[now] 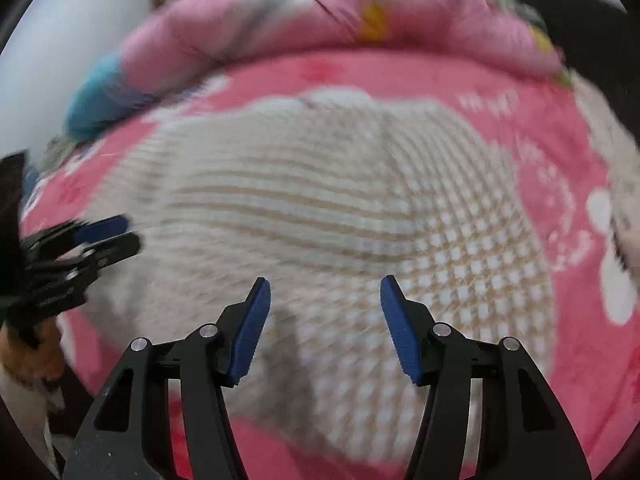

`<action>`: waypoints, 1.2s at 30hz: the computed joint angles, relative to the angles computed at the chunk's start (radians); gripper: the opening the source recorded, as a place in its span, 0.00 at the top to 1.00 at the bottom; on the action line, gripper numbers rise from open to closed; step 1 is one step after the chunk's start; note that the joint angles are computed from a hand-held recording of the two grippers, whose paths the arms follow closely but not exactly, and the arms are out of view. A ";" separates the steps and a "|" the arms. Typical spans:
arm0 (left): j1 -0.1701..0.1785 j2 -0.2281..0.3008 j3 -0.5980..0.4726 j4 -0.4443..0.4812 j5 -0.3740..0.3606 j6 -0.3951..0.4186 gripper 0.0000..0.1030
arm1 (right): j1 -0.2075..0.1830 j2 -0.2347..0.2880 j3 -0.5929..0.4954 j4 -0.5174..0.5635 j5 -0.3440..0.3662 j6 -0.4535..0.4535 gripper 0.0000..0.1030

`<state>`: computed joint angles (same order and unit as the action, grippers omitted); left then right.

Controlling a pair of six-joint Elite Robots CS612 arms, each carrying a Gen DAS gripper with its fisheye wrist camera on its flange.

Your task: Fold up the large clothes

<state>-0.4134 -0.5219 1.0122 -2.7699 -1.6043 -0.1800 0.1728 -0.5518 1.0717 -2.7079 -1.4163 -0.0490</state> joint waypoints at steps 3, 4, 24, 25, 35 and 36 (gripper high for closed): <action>-0.018 -0.022 0.062 -0.006 0.014 0.032 0.53 | 0.021 0.010 0.015 0.030 0.018 -0.023 0.46; -0.024 -0.008 0.050 0.030 0.041 0.028 0.53 | 0.035 0.035 -0.006 0.052 -0.031 -0.030 0.45; -0.004 -0.119 0.332 -0.212 0.090 -0.226 0.36 | -0.042 -0.078 0.256 -0.217 0.007 0.264 0.33; -0.011 -0.141 0.367 -0.248 0.108 -0.233 0.28 | -0.035 -0.095 0.287 -0.257 -0.009 0.266 0.28; -0.106 -0.250 0.503 -0.355 0.328 -0.198 0.05 | 0.038 -0.188 0.458 -0.528 -0.213 0.193 0.08; -0.109 -0.255 0.504 -0.359 0.336 -0.192 0.05 | 0.053 -0.192 0.462 -0.557 -0.258 0.171 0.08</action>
<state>-0.5221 -0.7767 1.5162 -3.1291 -1.2687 -0.3719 0.2259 -0.7440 1.5340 -3.2645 -1.6744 0.1223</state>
